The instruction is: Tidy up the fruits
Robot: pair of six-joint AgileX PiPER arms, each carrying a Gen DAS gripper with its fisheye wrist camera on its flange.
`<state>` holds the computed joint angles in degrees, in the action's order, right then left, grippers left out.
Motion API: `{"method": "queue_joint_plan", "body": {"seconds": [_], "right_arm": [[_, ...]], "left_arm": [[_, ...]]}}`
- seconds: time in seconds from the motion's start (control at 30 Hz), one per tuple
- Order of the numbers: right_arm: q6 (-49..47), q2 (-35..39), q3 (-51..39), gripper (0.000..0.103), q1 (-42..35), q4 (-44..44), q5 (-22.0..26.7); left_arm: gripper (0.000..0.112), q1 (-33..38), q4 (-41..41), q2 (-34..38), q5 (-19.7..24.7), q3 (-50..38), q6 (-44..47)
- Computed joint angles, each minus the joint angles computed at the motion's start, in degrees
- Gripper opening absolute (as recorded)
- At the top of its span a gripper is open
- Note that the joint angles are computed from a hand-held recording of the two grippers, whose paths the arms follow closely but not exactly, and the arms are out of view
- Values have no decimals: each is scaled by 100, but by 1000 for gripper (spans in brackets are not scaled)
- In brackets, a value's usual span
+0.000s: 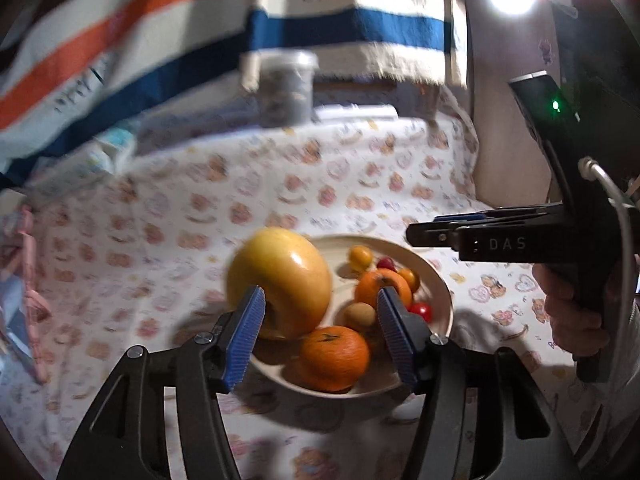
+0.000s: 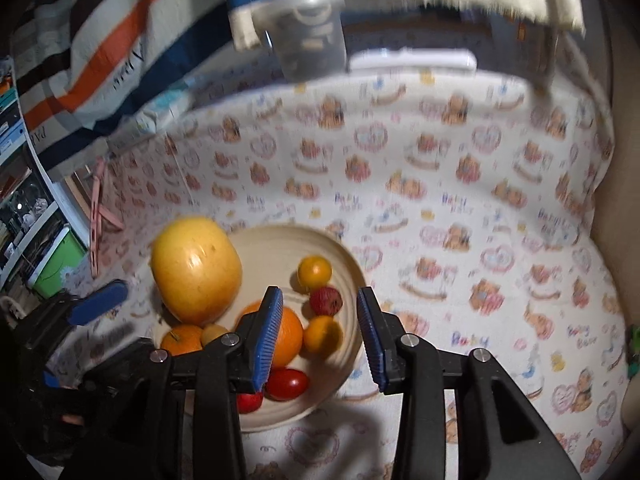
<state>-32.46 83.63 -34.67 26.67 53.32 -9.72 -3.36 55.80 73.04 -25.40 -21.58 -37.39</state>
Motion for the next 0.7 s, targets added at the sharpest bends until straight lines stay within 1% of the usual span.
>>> {"method": "queue_joint_plan", "body": {"seconds": [0.03, 0.1, 0.17, 0.2, 0.23, 0.27, 0.3, 0.33, 0.37, 0.4, 0.43, 0.47, 0.53, 0.67, 0.7], "right_arm": [[-180, -89, 39, 49, 83, 203, -128], [-295, -339, 200, 52, 297, 465, -414], [-522, -633, 399, 57, 556, 858, -686], [-587, -775, 508, 62, 678, 1004, -823], [-587, -955, 690, 70, 919, 1148, -1138], [-557, -1084, 833, 75, 1108, 1216, -1389], [-472, -1227, 1035, 85, 1404, 1276, -1776], [-477, -1310, 1174, 92, 1677, 1415, -2114], [-528, -1348, 1307, 93, 2065, 1677, -2609], [-616, -1339, 1385, 99, 2456, 2001, -3087], [-612, -1278, 1426, 102, 2743, 2189, -3457], [-578, -1180, 1471, 102, 3065, 2386, -3876], [-514, -994, 1492, 102, 3407, 2630, -4310], [-39, -582, 1547, 102, 3577, 2591, -4621], [40, -477, 1564, 102, 3627, 2580, -4705]], "left_arm": [[61, 130, 32, -201, -57, 93, -9], [71, 416, -98, -546, -271, 302, 87], [87, 764, -250, -792, -650, 557, 203], [89, 915, -338, -839, -848, 669, 300], [92, 995, -549, -877, -1001, 789, 487], [96, 1120, -746, -879, -1238, 934, 682], [98, 1270, -768, -867, -1460, 1037, 728], [101, 1458, -802, -795, -1772, 1165, 804], [102, 1590, -868, -726, -2016, 1263, 877], [102, 1696, -953, -635, -2244, 1360, 992], [102, 1764, -1043, -540, -2418, 1436, 1120], [102, 1781, -1139, -438, -2507, 1473, 1236], [102, 1718, -1436, -240, -2617, 1528, 1468], [102, 1743, -1735, -3, -2823, 1651, 1771], [102, 1742, -1776, 13, -2789, 1655, 1800]]}}
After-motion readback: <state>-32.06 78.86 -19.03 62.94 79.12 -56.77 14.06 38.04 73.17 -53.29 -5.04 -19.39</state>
